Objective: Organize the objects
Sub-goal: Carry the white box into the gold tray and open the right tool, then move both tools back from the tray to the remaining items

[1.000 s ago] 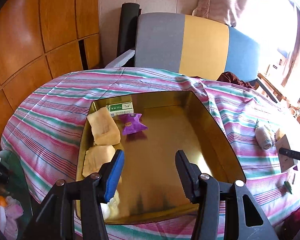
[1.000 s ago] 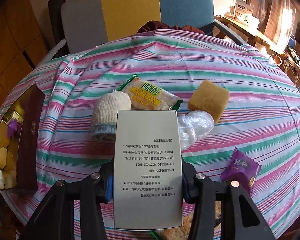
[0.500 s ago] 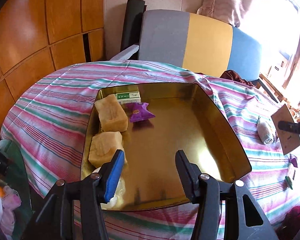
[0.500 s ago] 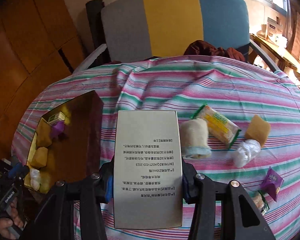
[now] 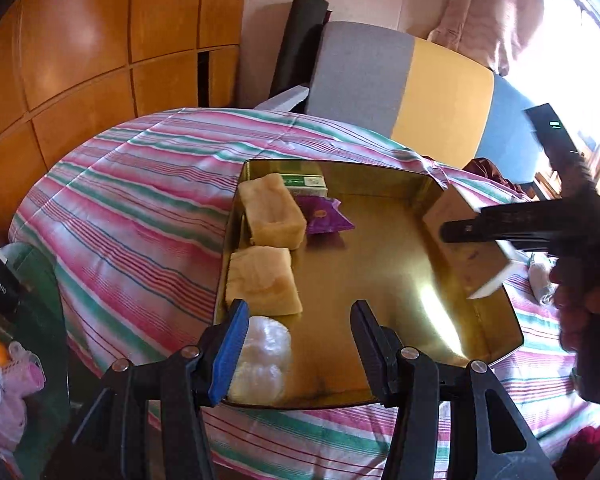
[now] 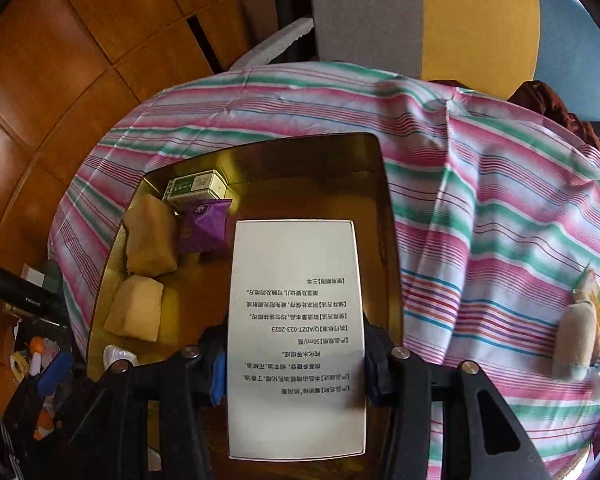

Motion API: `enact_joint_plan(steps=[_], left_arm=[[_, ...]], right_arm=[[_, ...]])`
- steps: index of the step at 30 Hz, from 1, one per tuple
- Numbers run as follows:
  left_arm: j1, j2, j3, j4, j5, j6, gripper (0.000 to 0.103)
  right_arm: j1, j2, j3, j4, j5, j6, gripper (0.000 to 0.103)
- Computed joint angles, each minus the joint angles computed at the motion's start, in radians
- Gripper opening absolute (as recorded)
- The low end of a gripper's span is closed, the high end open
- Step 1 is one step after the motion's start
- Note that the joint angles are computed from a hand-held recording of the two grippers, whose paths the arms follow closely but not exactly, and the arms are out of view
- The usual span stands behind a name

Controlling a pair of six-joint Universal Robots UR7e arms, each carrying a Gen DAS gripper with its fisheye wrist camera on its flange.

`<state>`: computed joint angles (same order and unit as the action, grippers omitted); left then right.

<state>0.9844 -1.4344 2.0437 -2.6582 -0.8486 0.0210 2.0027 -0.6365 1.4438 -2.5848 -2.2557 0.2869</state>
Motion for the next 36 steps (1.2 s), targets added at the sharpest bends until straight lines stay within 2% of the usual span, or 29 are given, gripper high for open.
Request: enact_joint_plan(steps=[5, 7, 8, 13, 16, 22, 29, 36], left_arm=[[0.024, -0.002, -0.008, 0.004, -0.006, -0.004, 0.054], [0.032, 0.001, -0.013, 0.007, -0.005, -0.007, 0.054], [0.036, 0.003, -0.017, 0.009, -0.007, -0.008, 0.054], [0.049, 0.01, -0.028, 0.02, -0.01, -0.023, 0.054], [0.048, 0.01, -0.026, 0.013, -0.012, -0.019, 0.054], [0.032, 0.005, -0.014, 0.007, -0.007, -0.016, 0.056], [-0.001, -0.004, 0.008, -0.007, 0.009, 0.005, 0.06], [-0.036, -0.011, 0.028, -0.01, 0.016, 0.026, 0.062]], right_arm=[[-0.021, 0.102, -0.165, 0.078, -0.019, 0.037, 0.052], [-0.03, 0.123, -0.197, 0.03, 0.022, 0.024, 0.054], [-0.033, 0.129, -0.208, 0.009, 0.039, 0.019, 0.06], [-0.023, 0.132, -0.216, -0.041, 0.043, -0.032, 0.07], [-0.01, 0.1, -0.155, -0.082, 0.035, -0.064, 0.07], [0.021, -0.003, 0.061, -0.227, -0.015, -0.105, 0.07], [0.064, -0.133, 0.307, -0.37, -0.116, -0.12, 0.073], [0.069, -0.291, 0.536, -0.421, -0.201, 0.005, 0.075]])
